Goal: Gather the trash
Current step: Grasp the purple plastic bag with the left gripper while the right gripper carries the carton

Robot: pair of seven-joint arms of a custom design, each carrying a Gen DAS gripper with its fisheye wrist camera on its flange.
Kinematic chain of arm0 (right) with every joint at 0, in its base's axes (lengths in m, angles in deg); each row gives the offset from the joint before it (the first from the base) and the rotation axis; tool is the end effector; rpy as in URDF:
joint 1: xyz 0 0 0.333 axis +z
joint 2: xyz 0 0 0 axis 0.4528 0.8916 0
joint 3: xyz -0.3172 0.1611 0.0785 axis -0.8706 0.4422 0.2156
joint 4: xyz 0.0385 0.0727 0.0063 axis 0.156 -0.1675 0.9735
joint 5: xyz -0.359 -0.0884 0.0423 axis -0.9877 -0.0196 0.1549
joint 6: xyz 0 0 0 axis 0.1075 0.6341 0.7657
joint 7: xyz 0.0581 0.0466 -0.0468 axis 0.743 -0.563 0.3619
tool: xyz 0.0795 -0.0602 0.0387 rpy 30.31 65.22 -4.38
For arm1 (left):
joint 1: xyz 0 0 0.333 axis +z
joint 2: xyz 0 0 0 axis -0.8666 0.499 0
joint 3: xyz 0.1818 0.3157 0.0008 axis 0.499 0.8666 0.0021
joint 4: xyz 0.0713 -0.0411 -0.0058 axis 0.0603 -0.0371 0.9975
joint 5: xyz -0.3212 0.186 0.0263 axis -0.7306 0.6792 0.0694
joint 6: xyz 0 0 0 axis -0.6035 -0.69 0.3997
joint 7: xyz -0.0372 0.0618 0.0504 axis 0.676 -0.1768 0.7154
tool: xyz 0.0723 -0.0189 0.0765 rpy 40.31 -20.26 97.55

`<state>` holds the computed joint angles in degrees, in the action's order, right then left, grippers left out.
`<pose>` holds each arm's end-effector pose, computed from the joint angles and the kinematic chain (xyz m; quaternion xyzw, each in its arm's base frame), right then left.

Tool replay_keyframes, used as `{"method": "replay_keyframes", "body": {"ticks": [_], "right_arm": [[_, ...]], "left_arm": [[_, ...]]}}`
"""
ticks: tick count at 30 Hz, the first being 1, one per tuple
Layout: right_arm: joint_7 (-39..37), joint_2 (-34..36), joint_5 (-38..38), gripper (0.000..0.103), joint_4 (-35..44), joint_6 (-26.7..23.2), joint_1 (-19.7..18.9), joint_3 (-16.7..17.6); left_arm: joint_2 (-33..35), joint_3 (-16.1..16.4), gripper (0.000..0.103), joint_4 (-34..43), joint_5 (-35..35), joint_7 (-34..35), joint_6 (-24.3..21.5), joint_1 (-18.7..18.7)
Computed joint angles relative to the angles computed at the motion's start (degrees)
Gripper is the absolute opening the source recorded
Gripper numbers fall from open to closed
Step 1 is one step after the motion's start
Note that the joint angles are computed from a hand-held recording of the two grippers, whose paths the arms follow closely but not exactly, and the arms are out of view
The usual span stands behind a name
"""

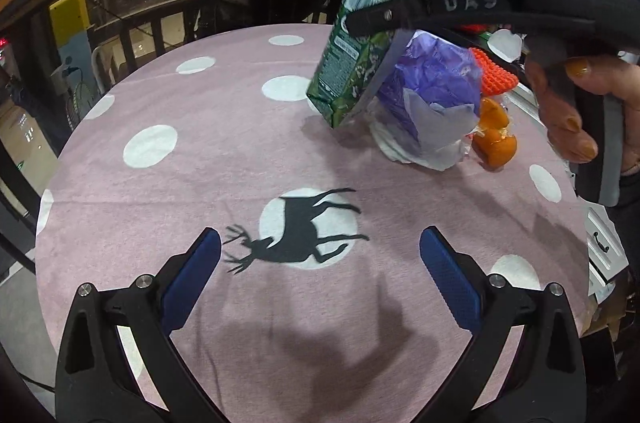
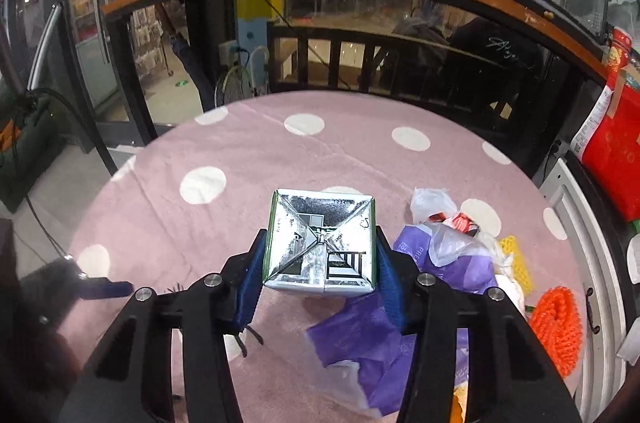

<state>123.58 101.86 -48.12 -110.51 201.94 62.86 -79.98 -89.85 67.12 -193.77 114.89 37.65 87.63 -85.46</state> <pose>0.5613 0.4730 0.5954 -0.8561 0.3296 -0.1703 0.3597 0.4047 -0.4005 0.5493 -0.6613 0.6502 -0.2870 0.2400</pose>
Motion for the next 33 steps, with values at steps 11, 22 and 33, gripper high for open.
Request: {"method": "replay_keyframes", "body": {"ticks": [11,22,33], "right_arm": [[1.5,-11.8,5.6,0.049,-13.5,9.9,-3.8,1.6],[23.2,-25.7,-19.7,0.049,-31.2,20.9,-7.3,-1.4],[42.5,-35.7,-36.5,0.049,-43.7,23.9,-27.5,10.2]], "left_arm": [[8.9,1.5,0.098,11.8,4.1,5.5,0.4,-3.3],[18.4,6.4,0.092,25.9,-2.5,9.1,-0.4,-5.5],[20.6,7.6,0.019,26.0,-11.8,11.4,3.3,-5.9]]}}
